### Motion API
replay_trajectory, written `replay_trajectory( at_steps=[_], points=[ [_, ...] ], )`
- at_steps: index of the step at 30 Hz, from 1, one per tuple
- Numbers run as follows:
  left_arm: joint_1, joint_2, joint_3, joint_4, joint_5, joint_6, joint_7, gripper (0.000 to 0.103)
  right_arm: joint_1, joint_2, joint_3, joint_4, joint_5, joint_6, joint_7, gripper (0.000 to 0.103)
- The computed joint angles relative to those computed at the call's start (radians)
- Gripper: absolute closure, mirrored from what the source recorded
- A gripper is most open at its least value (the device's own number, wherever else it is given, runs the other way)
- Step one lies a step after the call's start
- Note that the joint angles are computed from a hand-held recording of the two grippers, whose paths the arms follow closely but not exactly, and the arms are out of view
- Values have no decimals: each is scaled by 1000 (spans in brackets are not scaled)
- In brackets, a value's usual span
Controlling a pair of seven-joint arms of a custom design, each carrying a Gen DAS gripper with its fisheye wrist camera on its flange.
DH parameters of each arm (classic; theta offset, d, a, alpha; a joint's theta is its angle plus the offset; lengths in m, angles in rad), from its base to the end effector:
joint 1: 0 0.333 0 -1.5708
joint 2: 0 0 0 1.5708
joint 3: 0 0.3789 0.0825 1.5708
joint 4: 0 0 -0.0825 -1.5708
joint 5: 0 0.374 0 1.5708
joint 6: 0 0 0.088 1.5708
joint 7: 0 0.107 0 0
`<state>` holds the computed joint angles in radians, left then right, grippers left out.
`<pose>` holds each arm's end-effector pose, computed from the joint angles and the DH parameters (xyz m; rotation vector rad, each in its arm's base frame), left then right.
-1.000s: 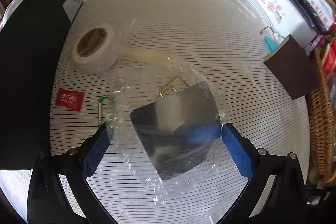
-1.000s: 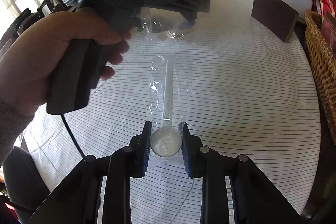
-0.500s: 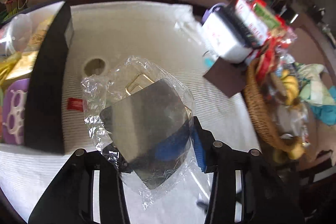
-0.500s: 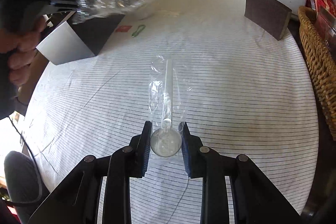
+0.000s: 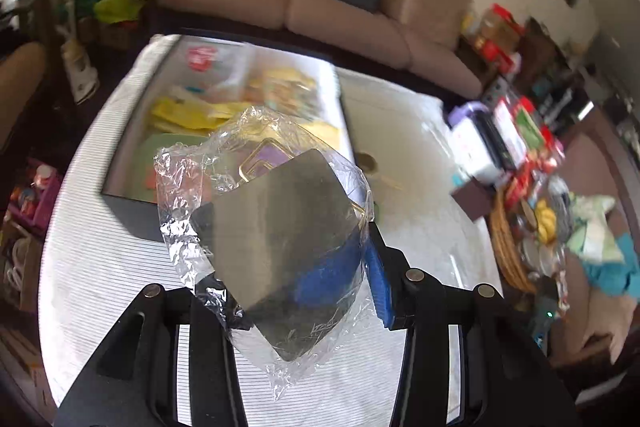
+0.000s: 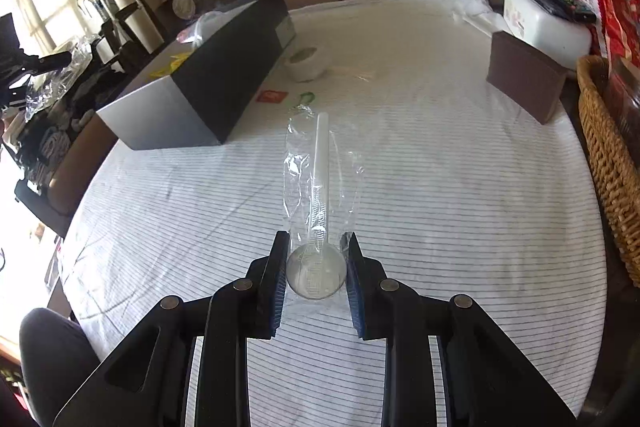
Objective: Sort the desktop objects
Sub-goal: 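Carry both items over the black box and lower the spoon in with the right tool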
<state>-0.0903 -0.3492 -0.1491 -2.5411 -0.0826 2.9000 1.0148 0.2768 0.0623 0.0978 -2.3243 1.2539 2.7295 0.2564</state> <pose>0.4243 -0.1054 0.5409 -2.2537 1.5271 -0.9254 0.4993 0.1572 0.4011 -2.1334 1.1440 -0.0750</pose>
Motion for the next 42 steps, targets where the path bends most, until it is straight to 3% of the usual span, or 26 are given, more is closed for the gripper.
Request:
replay_trajectory(
  at_steps=[6, 9, 18, 24, 28, 30, 37, 42],
  points=[
    [12, -69, 92, -64, -34, -5, 83, 63, 52, -30, 32, 17, 62, 0, -23, 77],
    [-6, -70, 128, -75, -74, 1, 145, 63, 73, -18, 36, 56, 28, -40, 43, 77],
    [-129, -4, 241, -48, -284, 53, 378, 63, 138, 72, 87, 248, -128, -15, 250, 77],
    [-114, 52, 227, 5, -371, 34, 480, 63, 143, 163, 121, 379, -214, -11, 367, 77],
    [-89, 100, 229, 51, -442, 4, 543, 63, 158, 246, 118, 489, -389, -19, 528, 77],
    [-40, 136, 197, 83, -414, -15, 536, 63, 168, 288, 115, 548, -477, -30, 602, 77],
    [62, 275, 123, 207, -355, -45, 526, 63, 233, 497, 57, 873, -788, -165, 927, 77],
    [122, 394, 91, 314, -261, -80, 471, 63, 253, 686, 49, 1184, -917, -319, 1124, 77]
  ],
)
